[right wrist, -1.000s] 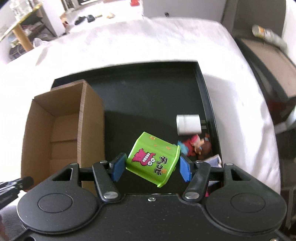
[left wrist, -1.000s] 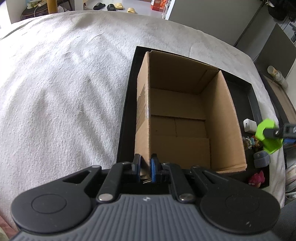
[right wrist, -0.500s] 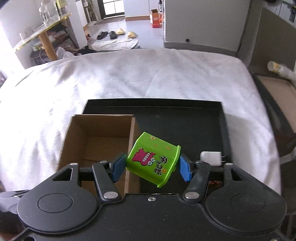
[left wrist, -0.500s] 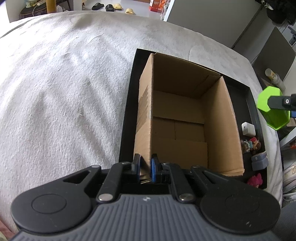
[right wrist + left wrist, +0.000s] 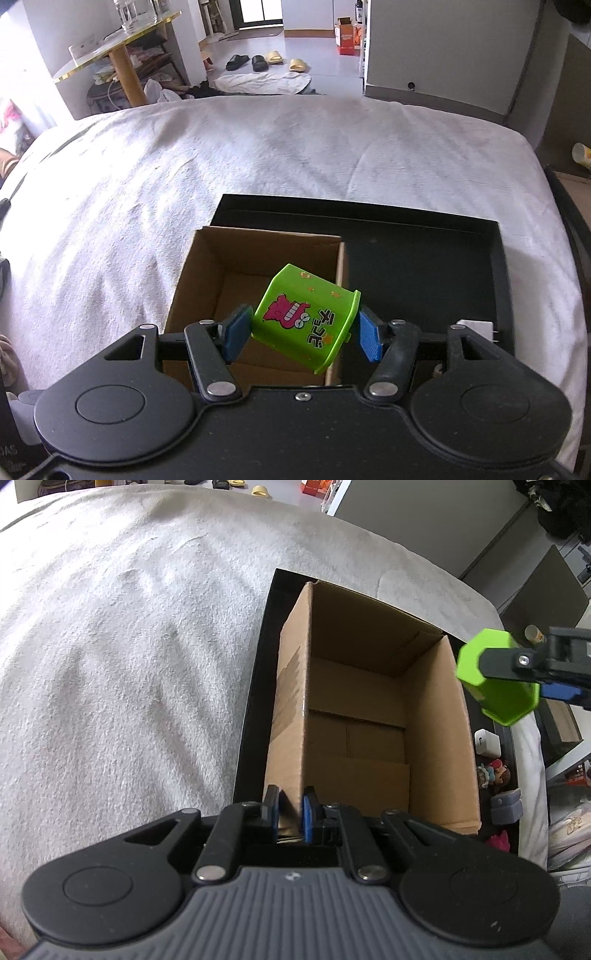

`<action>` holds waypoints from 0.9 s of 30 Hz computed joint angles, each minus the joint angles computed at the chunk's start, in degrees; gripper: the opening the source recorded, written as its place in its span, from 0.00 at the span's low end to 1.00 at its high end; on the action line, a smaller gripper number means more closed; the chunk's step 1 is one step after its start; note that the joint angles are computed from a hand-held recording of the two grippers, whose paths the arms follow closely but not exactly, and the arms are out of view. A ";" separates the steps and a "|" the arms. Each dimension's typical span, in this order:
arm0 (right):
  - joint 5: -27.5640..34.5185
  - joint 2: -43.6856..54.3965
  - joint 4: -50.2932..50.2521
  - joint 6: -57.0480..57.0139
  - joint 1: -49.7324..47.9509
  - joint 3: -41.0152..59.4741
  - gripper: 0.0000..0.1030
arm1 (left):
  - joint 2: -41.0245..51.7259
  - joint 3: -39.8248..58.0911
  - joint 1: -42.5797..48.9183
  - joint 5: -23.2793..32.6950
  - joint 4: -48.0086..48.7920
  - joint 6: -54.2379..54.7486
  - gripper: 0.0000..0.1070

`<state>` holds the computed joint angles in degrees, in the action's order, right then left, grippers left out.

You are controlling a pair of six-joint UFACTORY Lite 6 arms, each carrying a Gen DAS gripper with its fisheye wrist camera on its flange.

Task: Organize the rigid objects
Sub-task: 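Carry the green cube over the box and release it inside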

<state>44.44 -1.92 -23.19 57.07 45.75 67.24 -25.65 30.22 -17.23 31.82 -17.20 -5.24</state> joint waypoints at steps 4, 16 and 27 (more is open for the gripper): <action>-1.56 2.54 2.24 -0.84 -0.96 1.82 0.58 | 0.73 0.44 1.91 0.84 -3.33 4.44 0.11; -4.37 11.25 5.40 -3.21 -2.52 8.88 0.58 | 1.97 1.43 3.27 1.75 -4.99 6.34 0.11; -8.38 14.15 7.53 -3.99 -4.20 12.84 0.69 | 2.18 1.87 2.59 1.88 -3.47 4.18 0.11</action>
<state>36.06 12.23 -15.66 53.08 41.56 80.08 -23.47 32.09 -14.64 33.70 -20.68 -1.06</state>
